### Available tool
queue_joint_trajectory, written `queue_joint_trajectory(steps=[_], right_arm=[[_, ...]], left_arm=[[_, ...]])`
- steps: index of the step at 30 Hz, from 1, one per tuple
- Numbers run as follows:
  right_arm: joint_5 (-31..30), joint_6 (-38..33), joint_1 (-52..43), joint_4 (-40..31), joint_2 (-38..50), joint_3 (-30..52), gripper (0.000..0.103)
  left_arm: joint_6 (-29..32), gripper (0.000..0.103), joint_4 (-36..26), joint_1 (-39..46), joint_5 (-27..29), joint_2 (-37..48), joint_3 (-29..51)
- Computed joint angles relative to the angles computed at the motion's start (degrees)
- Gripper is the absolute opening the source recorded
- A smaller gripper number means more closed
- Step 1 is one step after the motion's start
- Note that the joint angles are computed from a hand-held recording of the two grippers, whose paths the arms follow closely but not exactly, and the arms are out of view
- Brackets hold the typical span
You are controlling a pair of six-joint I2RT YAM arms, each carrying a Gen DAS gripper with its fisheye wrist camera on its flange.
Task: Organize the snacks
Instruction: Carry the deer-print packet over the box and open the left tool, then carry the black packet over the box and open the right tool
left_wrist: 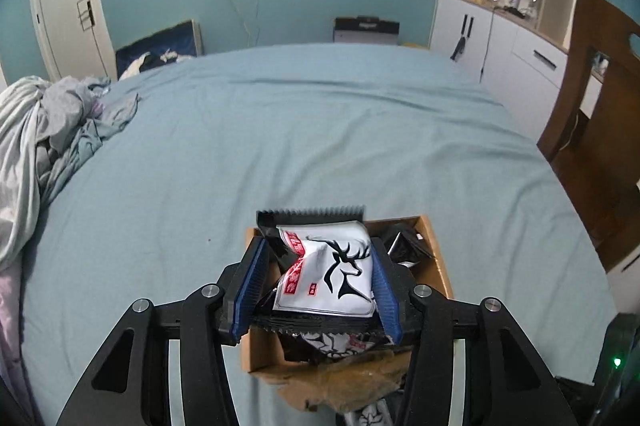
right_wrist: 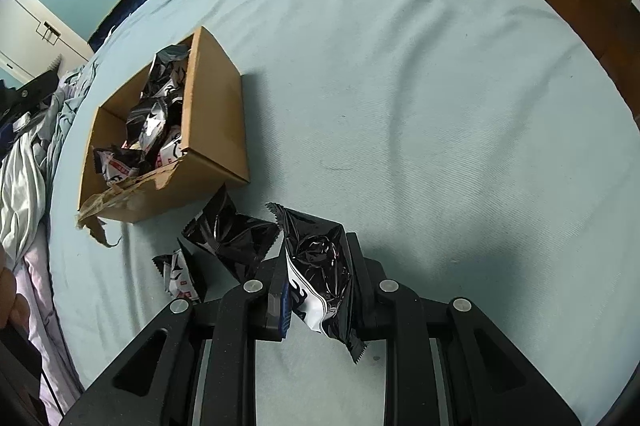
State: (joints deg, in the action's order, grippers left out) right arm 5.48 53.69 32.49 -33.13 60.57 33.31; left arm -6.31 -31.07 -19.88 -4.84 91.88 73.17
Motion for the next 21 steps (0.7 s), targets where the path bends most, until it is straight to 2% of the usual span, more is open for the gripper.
queue_joint_trajectory(steps=[2,4,8,9,11,17,21], right_arm=[[-0.35,-0.31,-0.42,0.51,0.73,-0.07,0.02],[-0.32,-0.39,-0.38,0.62,1.15,-0.02,0.02],[0.95,0.09,0.75,0.2,1.77,0.41,0.02],[1.33,0.26,1.06,-0.05,1.85,0.58,0.02],[2.29,0.85,2.03,-0.76,1.77,0.91,0.02],[5.77,2.75,6.11,-2.48,0.56,1.93,0.02],[8.53,3.58,9.2,-3.3,-0.29,2.73,0.02]], left_arm=[[-0.11,0.078,-1.22,0.35,-0.31,0.66,0.64],[0.04,0.087,-0.56,0.92,-1.03,-0.74,-0.96],[0.86,0.088,-2.21,3.2,0.0,-5.66,-5.76],[0.77,0.09,-2.39,3.63,0.1,-7.25,-7.43],[1.14,0.1,-2.37,5.1,0.12,-11.47,-12.11],[5.14,0.1,-6.1,7.82,-3.04,-25.26,-22.77],[5.85,0.103,-9.88,9.71,-0.85,-33.29,-26.46]])
